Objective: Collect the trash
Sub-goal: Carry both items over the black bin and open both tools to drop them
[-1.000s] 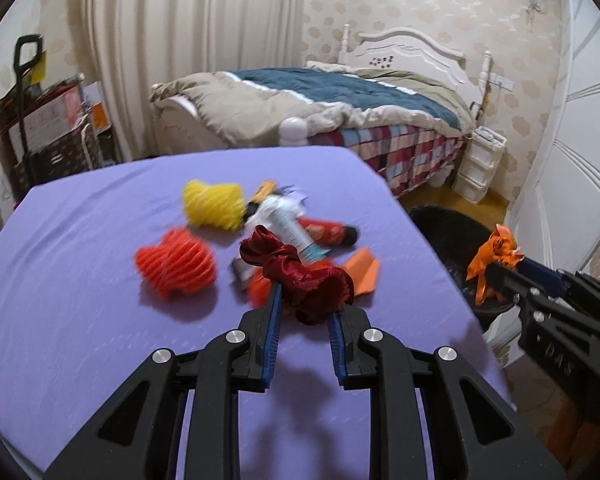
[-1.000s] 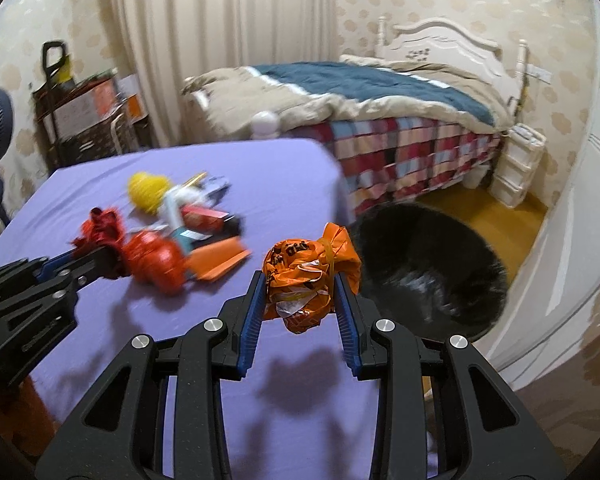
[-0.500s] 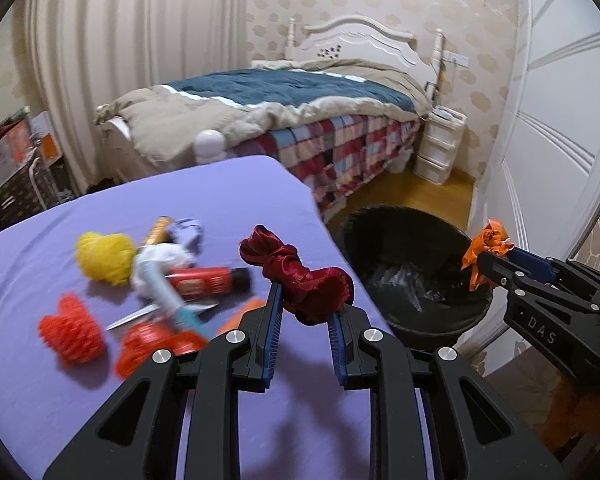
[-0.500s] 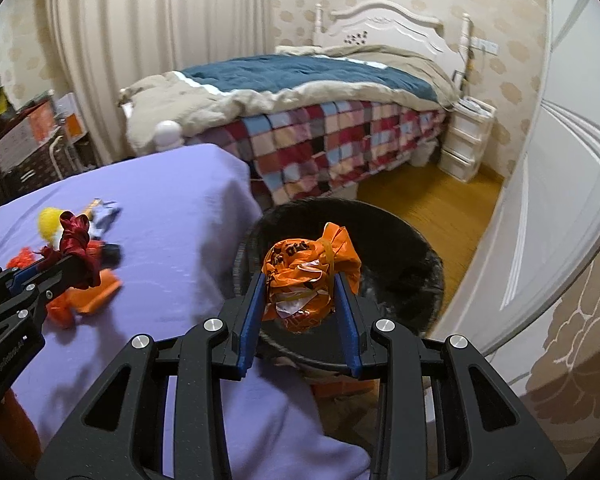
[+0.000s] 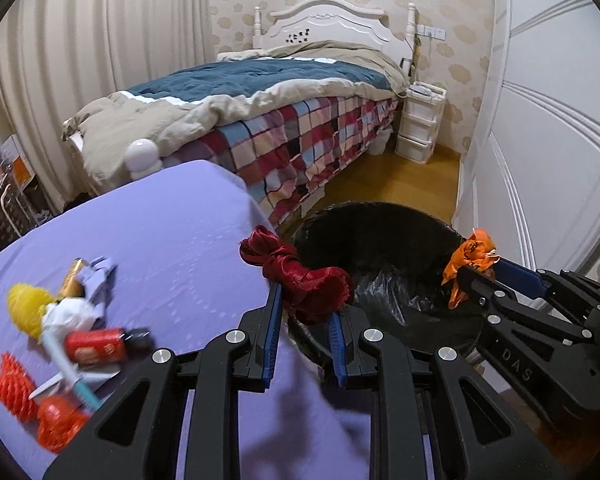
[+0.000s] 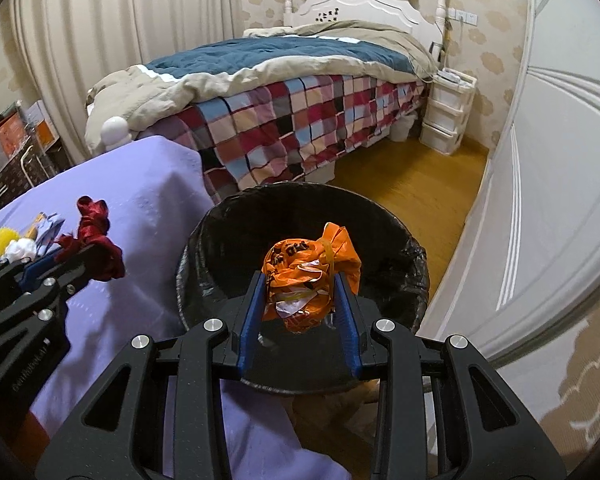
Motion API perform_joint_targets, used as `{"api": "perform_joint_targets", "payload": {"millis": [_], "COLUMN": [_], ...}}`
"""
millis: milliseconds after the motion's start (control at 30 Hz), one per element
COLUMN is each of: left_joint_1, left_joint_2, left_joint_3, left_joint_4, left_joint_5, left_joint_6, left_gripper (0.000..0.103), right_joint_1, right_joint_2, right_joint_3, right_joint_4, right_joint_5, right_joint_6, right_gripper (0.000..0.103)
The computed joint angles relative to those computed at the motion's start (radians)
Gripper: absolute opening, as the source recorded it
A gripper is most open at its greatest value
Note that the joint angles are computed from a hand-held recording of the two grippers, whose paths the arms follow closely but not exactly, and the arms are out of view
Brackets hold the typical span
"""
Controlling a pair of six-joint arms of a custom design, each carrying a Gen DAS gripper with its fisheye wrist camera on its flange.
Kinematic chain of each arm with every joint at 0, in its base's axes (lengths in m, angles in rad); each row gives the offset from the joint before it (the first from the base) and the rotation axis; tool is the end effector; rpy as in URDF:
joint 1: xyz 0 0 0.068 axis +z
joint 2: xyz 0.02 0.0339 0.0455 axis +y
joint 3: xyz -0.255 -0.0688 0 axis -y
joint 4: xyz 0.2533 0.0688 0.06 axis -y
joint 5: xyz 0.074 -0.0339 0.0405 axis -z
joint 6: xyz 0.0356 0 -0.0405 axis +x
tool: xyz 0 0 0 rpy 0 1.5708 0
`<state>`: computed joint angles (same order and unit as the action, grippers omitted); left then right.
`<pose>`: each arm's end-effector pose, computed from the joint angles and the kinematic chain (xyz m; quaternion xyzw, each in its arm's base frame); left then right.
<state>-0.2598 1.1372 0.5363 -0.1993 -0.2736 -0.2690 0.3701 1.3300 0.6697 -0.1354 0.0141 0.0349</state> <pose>0.2259 -0.0501 0.1735 -0.0555 0.9178 0.0247 0.3924 0.2545 0.0982 0.1749 -0.1518 0.9133 0.0696 0.3715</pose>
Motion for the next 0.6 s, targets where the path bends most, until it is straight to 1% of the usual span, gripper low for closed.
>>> {"api": "perform_joint_targets", "payload": {"millis": [167,400,600], "left_joint_1": [-0.013,-0.029,-0.028], "left_joint_2": [0.138,0.267,0.321], "left_joint_3": [0.058,0.126,0.177], "left_joint_4": [0.048,0.075,0.074], "left_joint_5": [-0.007,-0.016,-0.015], "left_joint_6": [0.000,-0.007,-0.014], "left_gripper": [0.023,0.023,0.023], "right_joint_1": [-0.022,-0.058,-0.070], "right_joint_2": [0.072,0.146,0.194], "right_joint_3": [0.039,0.076,0.114], "right_joint_4": [0.024,0.040,0.043], "right_joint_5": [-0.002,-0.008,0.002], "right_joint_6": [0.009,0.020,0.027], "right_gripper": [0.033,0.034,0.034]}}
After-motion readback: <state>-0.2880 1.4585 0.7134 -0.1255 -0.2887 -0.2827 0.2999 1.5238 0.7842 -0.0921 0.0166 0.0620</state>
